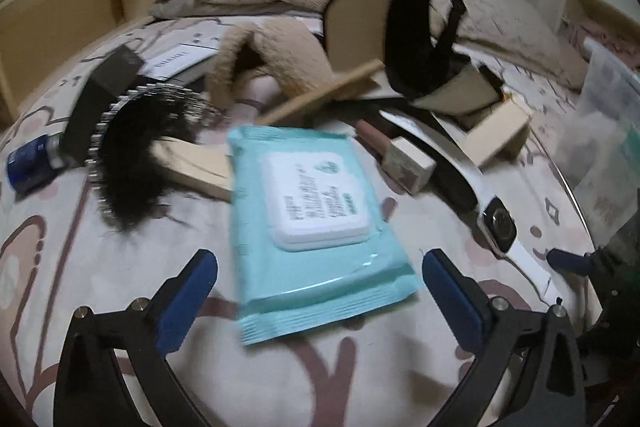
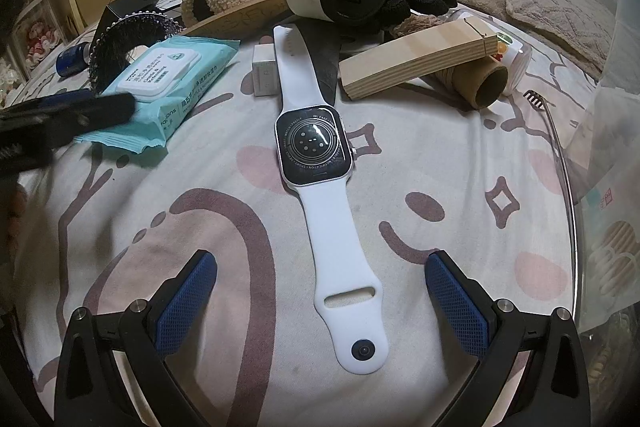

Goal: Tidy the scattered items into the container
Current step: 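Lower the left tool onto the blue wipes pack while the right tool approaches the white watch, then close the left tool on the wipes pack while the right tool grips the watch band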

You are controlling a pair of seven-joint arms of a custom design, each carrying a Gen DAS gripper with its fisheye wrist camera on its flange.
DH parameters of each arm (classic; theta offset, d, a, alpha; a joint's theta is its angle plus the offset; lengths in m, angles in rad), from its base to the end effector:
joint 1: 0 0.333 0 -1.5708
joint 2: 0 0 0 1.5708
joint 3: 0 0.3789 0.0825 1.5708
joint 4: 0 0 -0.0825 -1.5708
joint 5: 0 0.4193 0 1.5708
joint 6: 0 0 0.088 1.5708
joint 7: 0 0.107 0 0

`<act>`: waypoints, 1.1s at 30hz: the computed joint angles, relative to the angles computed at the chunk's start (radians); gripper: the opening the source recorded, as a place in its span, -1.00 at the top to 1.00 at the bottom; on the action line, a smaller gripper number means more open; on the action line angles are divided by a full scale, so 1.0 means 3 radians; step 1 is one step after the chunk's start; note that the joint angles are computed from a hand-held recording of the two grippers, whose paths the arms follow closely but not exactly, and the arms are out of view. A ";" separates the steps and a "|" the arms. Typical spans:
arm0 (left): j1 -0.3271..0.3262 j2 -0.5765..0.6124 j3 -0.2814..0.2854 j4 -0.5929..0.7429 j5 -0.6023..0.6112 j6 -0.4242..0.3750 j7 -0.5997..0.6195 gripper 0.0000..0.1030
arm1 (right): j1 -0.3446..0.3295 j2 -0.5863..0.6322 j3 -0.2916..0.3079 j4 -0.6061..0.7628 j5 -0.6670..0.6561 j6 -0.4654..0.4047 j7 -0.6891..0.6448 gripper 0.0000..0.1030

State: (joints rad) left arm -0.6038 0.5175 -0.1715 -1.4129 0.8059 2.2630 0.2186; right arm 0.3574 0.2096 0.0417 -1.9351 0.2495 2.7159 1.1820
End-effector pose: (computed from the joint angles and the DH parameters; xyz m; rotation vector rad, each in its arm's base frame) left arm 0.6061 -0.5241 0.4892 -1.9780 1.6275 -0.6462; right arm 0.6378 0.2573 0.4847 -2.2854 1.2245 -0.3683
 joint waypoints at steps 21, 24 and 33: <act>0.0073 0.0085 0.0019 0.0005 -0.0181 0.0172 -0.0022 -0.65 | 0.0014 -0.0006 -0.0008 -0.0028 -0.0030 0.0057 0.0027 -1.00; 0.0083 0.0043 0.0001 -0.0057 -0.0182 0.0201 -0.0009 -0.58 | 0.0002 -0.0008 0.0001 -0.0023 0.0003 0.0044 0.0005 -1.00; 0.0114 -0.0117 -0.0119 -0.0283 -0.0274 0.0221 0.0183 -0.56 | -0.0053 -0.0051 0.0034 -0.0031 0.0284 -0.0017 -0.0094 -1.00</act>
State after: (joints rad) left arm -0.5694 0.4824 -0.2071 -1.4979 0.7237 2.3292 0.2734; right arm 0.3415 0.1943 0.0519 -1.9443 0.3346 2.7108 1.1537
